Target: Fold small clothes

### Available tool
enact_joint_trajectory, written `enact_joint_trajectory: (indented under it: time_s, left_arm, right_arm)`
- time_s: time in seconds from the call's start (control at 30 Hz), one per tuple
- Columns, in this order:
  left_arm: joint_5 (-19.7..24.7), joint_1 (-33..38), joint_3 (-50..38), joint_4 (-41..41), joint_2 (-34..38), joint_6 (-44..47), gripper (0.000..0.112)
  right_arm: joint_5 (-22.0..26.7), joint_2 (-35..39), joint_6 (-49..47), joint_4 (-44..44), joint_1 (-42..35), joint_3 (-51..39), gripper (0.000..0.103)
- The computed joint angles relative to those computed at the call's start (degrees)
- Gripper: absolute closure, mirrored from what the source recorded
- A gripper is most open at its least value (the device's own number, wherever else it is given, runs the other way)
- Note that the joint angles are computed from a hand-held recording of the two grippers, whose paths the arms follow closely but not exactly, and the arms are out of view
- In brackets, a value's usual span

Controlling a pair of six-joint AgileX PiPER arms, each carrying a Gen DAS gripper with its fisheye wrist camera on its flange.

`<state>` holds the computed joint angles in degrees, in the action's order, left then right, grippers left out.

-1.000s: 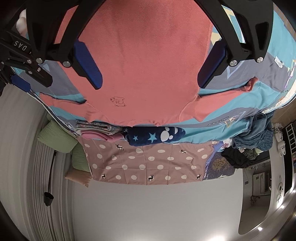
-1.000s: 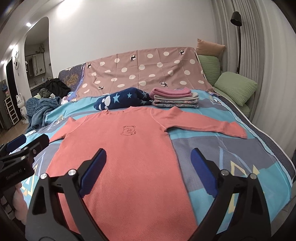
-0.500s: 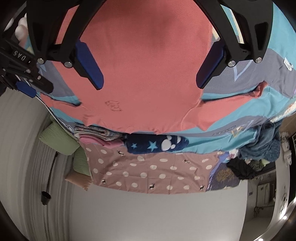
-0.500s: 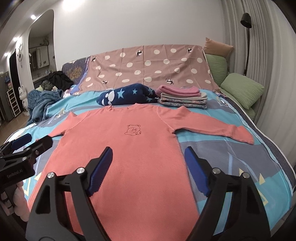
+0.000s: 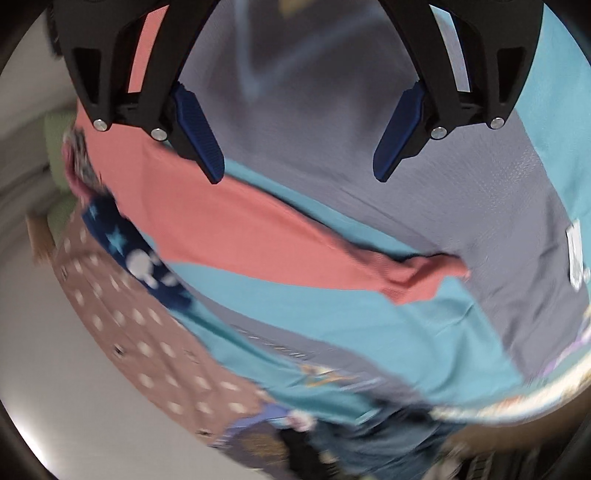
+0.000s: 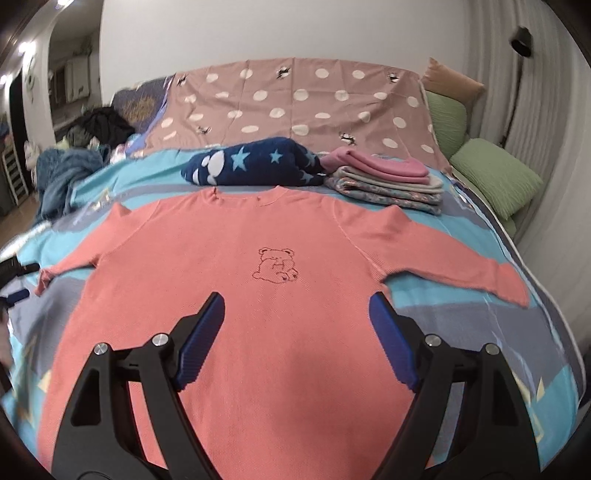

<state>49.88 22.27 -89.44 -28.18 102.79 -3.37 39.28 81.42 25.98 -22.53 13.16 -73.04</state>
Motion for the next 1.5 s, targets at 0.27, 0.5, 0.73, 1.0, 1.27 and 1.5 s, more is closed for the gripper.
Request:
enact_joint_trajectory:
  time_s: [0.27, 0.5, 0.73, 1.0, 1.27, 1.5]
  left_arm:
    - [6.95, 8.42, -19.15, -10.59, 20.83, -12.31, 0.029]
    - [4.08, 8.73, -24.06, -15.74, 22.19, -9.55, 0.106]
    - [4.59, -9.55, -35.58, -2.37, 11.35, -2.36, 0.105]
    - [10.02, -34.65, -46.99, 5.83, 16.22, 1.21, 0.07]
    - [-4.4, -40.45, -17.52, 14.47, 3.03, 4.71, 0.048]
    - [-14.58, -36.72, -3.88, 35.66, -4.09, -11.97, 0.032]
  right_arm:
    - [0.24, 6.45, -2.3, -1.76, 1.8, -5.32, 0.021]
    - [-0.79, 6.68, -4.88, 0.65, -0.61, -4.23, 0.021]
    - [-1.89, 5.86, -7.35, 3.39, -3.92, -3.88, 0.021]
    - [-4.01, 1.79, -10.84, 7.02, -8.75, 0.0, 0.021]
    - [-0.96, 1.65, -24.65, 23.15, -18.36, -0.26, 0.021]
    - [8.82, 9.92, -41.08, 42.55, -19.82, -10.33, 0.029]
